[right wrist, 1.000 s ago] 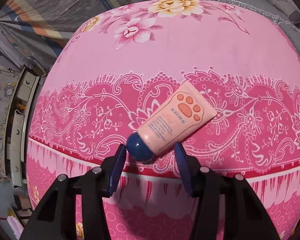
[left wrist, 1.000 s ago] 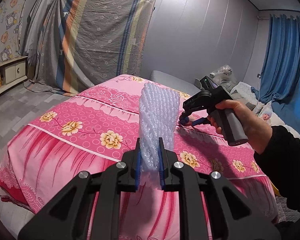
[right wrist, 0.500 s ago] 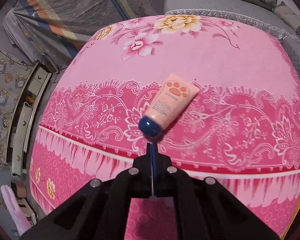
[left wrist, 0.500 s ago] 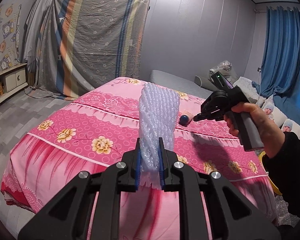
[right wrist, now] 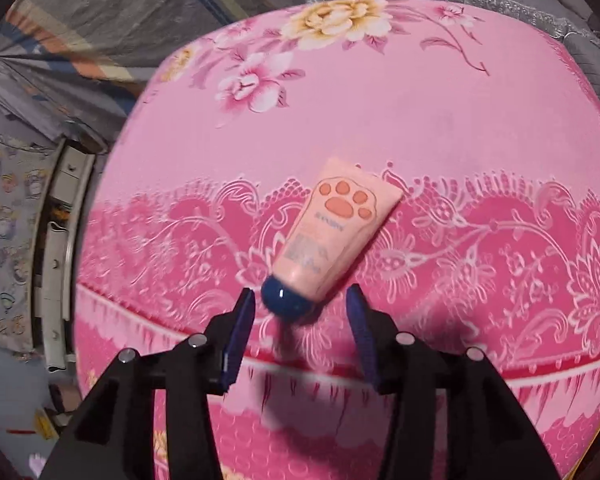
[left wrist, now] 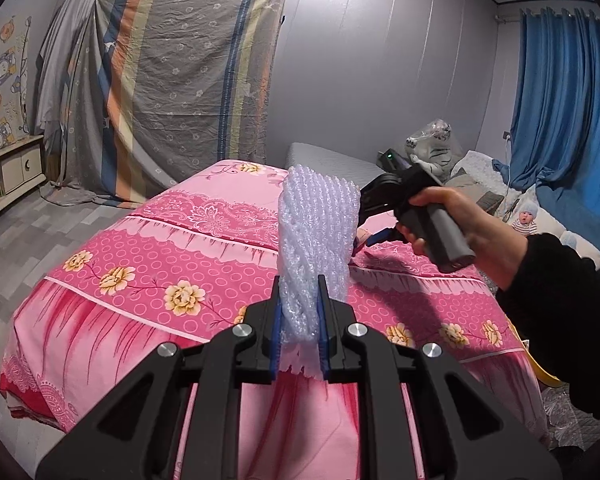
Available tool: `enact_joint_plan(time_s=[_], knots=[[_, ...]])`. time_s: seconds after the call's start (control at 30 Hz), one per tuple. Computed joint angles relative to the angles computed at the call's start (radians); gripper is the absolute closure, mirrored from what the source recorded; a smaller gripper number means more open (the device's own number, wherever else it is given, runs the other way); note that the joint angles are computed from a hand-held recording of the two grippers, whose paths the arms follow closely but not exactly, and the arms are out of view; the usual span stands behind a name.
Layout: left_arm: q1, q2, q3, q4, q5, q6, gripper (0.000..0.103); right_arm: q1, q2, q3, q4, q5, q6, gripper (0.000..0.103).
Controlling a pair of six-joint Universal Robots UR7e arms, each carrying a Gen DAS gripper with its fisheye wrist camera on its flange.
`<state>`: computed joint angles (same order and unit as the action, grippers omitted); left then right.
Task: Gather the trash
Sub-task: 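Grasp the pink paw-print cream tube with the right tool while the left tool holds the sleeve, then carry the sleeve and tube over the yellow bin and open both tools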
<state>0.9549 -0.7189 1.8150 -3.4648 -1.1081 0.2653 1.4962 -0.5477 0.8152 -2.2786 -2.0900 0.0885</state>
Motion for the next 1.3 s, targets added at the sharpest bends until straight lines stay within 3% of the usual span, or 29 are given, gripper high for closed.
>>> enact_joint_plan(time_s=[0.13, 0.23, 0.33, 0.4, 0.47, 0.53, 0.83, 0.97, 1.2, 1.3], knots=[[0.01, 0.004, -0.008, -0.015, 0.026, 0.005, 0.09, 0.009, 0.093, -0.156, 0.067, -0.053, 0.03, 0.058], [0.016, 0.007, -0.016, -0.009, 0.036, 0.0, 0.09, 0.009, 0.136, -0.23, 0.132, -0.067, 0.029, 0.066], [0.015, 0.013, -0.02, -0.007, 0.039, 0.003, 0.09, 0.002, 0.133, -0.23, 0.139, -0.05, 0.049, 0.071], [0.012, 0.014, -0.02, -0.006, 0.04, 0.004, 0.09, 0.011, 0.112, -0.179, 0.075, -0.075, -0.014, 0.071], [0.004, 0.018, -0.02, -0.017, 0.049, 0.015, 0.09, 0.012, 0.066, -0.096, 0.016, -0.054, -0.057, 0.071], [-0.005, 0.022, -0.023, -0.021, 0.072, 0.023, 0.09, 0.001, -0.024, 0.035, -0.025, 0.048, -0.076, 0.071], [-0.066, 0.058, -0.081, 0.02, 0.092, 0.049, 0.09, -0.054, -0.426, 0.611, -0.256, 0.33, -0.229, 0.071], [-0.1, 0.097, -0.132, 0.092, 0.049, 0.039, 0.09, -0.119, -0.594, 0.81, -0.324, 0.442, -0.254, 0.071], [-0.176, 0.197, -0.228, 0.195, -0.065, 0.072, 0.09, -0.289, -0.921, 1.173, -0.568, 0.578, -0.296, 0.071], [-0.211, 0.244, -0.269, 0.224, -0.128, 0.103, 0.09, -0.368, -1.026, 1.286, -0.708, 0.578, -0.29, 0.071]])
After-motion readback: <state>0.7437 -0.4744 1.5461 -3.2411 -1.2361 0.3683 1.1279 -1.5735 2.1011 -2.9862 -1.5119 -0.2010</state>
